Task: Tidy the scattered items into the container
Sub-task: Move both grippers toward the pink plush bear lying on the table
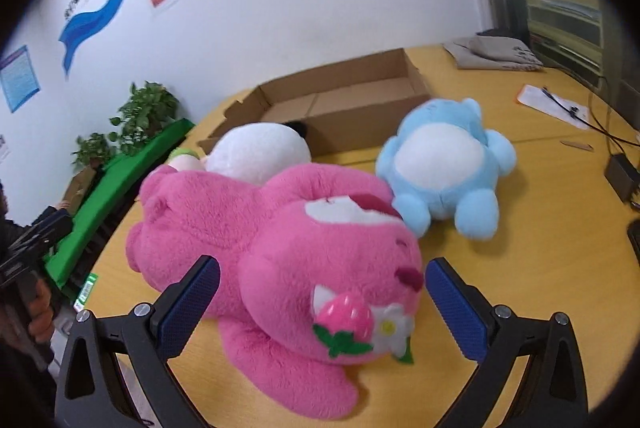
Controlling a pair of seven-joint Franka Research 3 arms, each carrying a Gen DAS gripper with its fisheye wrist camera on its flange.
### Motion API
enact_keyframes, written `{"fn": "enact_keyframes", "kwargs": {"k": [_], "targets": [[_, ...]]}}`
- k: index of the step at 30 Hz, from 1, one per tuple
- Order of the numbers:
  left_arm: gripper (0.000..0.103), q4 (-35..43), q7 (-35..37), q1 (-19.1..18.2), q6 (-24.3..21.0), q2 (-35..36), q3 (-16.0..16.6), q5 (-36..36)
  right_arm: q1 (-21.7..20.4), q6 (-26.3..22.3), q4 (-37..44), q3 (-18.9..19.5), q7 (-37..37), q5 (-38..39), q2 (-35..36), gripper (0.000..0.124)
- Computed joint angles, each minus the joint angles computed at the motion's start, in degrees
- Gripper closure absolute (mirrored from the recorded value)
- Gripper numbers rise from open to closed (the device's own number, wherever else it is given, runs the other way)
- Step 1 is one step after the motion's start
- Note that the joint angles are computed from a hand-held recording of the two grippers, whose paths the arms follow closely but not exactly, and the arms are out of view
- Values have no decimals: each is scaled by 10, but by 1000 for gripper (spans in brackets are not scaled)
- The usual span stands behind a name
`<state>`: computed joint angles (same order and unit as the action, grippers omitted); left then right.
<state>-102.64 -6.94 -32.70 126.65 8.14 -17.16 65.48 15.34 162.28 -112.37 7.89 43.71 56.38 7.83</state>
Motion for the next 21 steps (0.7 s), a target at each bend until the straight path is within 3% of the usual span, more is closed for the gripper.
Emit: {"fn": "enact_keyframes", "kwargs": {"k": [5,10,15,21], "targets": [[0,77,37,-25,0,66,1,-19,15,50,-61,1,-38,14,-48,21],[0,147,100,-66,-22,117,21,-27,34,107,-98,-8,-9,-37,-68,21],[0,165,125,-84,2,131,37,-34,38,110,-106,-15,30,-80,-67,21],[0,163,121,-79,33,134,51,-48,32,83,-84,-16,57,-119,-44,21]]}}
